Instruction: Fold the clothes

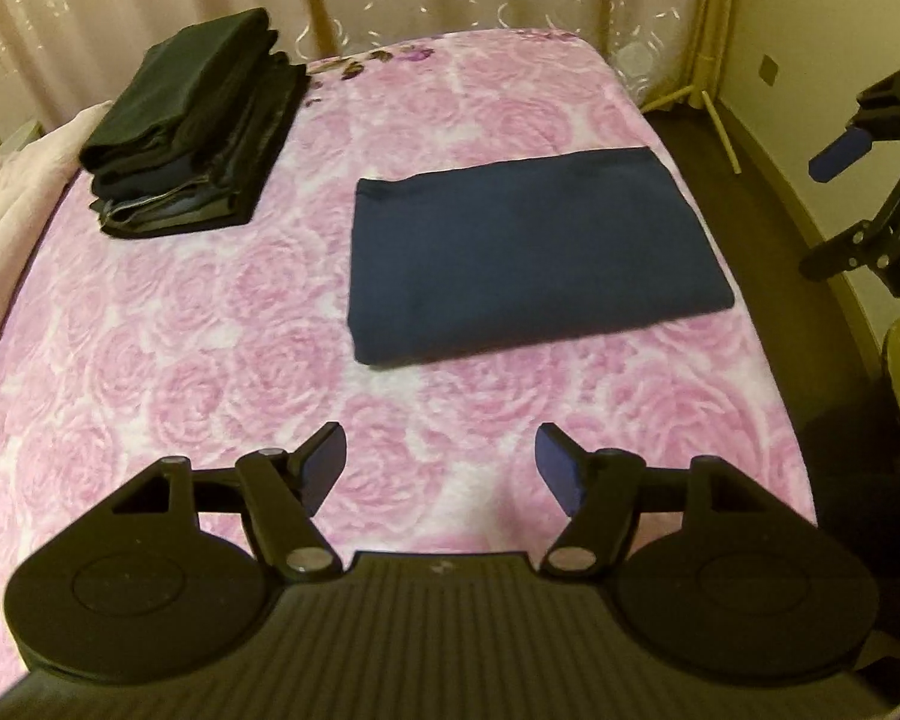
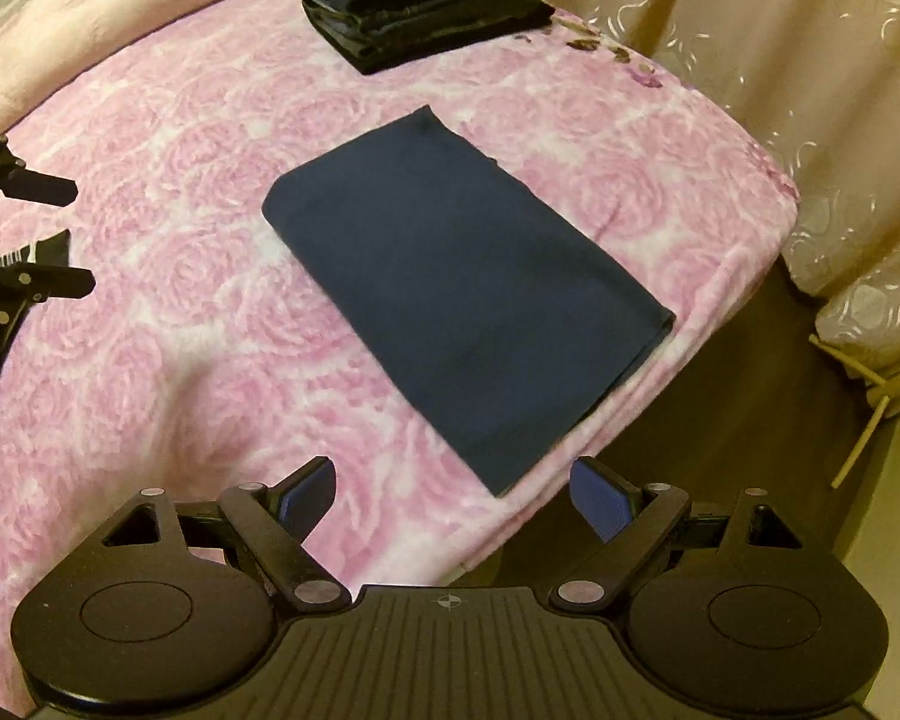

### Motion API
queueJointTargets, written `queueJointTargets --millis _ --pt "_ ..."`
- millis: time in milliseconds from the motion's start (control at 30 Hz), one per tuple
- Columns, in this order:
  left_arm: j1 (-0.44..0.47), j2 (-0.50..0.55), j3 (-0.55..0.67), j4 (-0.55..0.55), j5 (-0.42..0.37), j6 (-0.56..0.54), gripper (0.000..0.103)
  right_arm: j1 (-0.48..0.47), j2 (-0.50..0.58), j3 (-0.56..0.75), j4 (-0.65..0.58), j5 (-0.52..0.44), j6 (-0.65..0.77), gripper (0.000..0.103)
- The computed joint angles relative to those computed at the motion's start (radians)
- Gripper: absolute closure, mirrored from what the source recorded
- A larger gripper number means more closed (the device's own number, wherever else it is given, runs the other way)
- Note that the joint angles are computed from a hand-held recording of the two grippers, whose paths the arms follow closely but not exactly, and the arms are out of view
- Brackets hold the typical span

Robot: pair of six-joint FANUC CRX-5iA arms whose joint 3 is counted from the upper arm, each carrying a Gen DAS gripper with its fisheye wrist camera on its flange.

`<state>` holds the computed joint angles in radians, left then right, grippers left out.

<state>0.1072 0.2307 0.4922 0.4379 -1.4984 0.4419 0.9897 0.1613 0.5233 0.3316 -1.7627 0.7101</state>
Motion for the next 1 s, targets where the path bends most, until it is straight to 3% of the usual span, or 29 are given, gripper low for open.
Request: queueJointTargets --millis 400,500,633,833,900,1000 --pt "-0.048 0.02 0.004 0.007 0.001 -0.007 0.033 -0.023 -0.017 -0.035 -0.037 -0.007 0.001 0.015" --pt "-0.059 0.019 -0.014 0.011 0.025 -0.057 0.028 -0.045 -0.017 -0.045 -0.074 0.012 -0.017 0.015" --pt "-0.081 -0.026 -0.132 0.027 0.162 -0.305 0.021 -0.054 -0.005 -0.085 -0.073 0.08 0.084 0.015" --pt "-0.116 -0.052 -0.325 0.063 0.409 -0.672 0.021 -0.035 -0.006 -0.306 0.05 0.352 0.35 0.016" --pt "-0.13 -0.041 -0.38 0.078 0.496 -0.763 0.021 -0.044 -0.01 -0.38 0.07 0.442 0.355 0.036" --pt "-0.143 -0.01 -0.431 0.128 0.579 -0.893 0.021 -0.046 -0.006 -0.469 0.115 0.526 0.368 0.039"
